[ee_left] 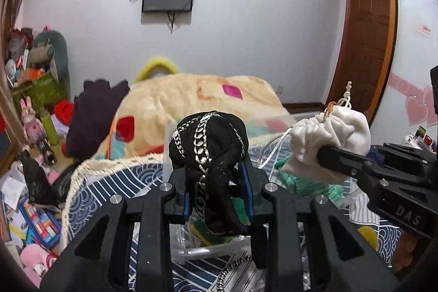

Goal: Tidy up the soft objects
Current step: 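Place the black cap into the box with the left tool while the right tool places the pouch, then grasp the chain bracelet with the left tool while the right tool grasps the yellow felt ball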

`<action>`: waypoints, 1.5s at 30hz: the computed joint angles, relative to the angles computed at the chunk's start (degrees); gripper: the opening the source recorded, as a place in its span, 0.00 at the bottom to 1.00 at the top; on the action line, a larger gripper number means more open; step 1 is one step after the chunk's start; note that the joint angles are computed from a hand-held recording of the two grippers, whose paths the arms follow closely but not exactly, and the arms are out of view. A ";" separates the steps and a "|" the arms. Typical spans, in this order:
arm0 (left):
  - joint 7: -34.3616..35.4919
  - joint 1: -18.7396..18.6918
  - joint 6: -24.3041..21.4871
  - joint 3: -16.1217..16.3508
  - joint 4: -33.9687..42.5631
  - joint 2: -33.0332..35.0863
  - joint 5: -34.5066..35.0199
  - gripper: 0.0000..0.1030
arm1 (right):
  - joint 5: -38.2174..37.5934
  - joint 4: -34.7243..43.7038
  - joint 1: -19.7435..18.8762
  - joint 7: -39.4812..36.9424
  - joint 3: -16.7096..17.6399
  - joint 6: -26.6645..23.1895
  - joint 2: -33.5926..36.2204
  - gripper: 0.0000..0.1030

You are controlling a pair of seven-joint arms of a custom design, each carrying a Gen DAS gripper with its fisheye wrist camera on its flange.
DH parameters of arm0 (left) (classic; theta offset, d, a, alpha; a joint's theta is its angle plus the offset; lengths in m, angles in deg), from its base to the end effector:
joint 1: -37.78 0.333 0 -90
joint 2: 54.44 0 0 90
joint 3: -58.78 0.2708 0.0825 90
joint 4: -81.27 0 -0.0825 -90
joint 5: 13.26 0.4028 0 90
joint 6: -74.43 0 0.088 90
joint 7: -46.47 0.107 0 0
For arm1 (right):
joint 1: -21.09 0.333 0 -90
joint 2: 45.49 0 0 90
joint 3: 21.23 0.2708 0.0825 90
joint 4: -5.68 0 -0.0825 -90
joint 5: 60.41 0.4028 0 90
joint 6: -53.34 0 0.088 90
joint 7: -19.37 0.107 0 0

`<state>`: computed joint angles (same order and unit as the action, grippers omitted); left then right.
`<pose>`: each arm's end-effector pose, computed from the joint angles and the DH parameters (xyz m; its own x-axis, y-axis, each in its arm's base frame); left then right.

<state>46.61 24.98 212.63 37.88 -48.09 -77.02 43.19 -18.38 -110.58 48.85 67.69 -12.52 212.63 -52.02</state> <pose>0.4268 -0.2941 0.5212 0.3016 -0.9487 0.0952 -0.4542 -0.2308 -0.8605 0.4929 0.3310 0.5396 0.7453 -0.6594 -0.0987 -0.4389 -0.3738 -0.8170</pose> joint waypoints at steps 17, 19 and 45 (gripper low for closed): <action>5.15 -1.13 0.08 1.69 1.76 5.42 -3.99 0.33 | -12.00 4.83 -1.36 10.09 0.49 -7.28 5.51 0.18; 5.31 -1.41 -0.18 1.64 1.74 5.37 -4.09 0.35 | -12.61 4.61 -1.39 10.24 0.49 -7.29 5.23 0.20; 2.34 -3.13 1.53 -0.64 -8.52 -9.77 -7.59 0.63 | 5.49 -8.15 -0.09 -6.32 -2.53 1.04 -9.09 0.57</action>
<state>48.94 21.85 214.16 37.24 -56.61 -86.79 35.60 -12.89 -118.73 48.76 61.37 -15.05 213.66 -61.10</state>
